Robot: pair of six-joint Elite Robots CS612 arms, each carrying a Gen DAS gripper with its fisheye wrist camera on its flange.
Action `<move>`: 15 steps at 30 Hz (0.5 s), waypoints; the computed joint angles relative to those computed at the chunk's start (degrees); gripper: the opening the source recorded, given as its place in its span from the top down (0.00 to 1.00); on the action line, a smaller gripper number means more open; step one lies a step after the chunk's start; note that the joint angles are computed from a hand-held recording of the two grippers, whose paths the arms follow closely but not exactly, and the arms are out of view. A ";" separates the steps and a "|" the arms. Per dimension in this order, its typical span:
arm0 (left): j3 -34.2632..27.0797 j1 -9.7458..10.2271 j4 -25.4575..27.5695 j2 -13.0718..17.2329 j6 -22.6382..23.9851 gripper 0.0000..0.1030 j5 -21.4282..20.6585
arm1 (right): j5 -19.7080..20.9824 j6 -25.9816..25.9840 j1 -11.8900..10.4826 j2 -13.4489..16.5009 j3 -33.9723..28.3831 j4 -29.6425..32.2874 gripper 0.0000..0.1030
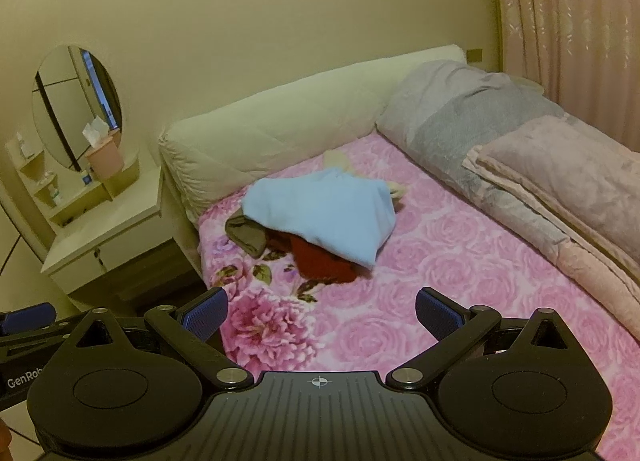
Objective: Fold clothes
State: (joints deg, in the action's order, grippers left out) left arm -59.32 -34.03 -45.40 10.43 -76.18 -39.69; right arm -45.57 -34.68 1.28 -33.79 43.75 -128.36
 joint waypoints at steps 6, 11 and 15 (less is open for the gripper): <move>-0.58 0.81 -2.77 0.64 3.11 0.41 -0.71 | -1.11 1.45 0.45 0.66 -1.08 -0.68 0.01; -1.34 2.10 -6.20 1.53 6.87 0.41 -1.89 | -2.04 2.46 0.96 1.82 -2.90 -0.53 0.01; -1.59 3.58 -9.59 2.30 10.49 0.41 -3.24 | -2.23 4.27 1.69 3.79 -6.08 0.13 0.01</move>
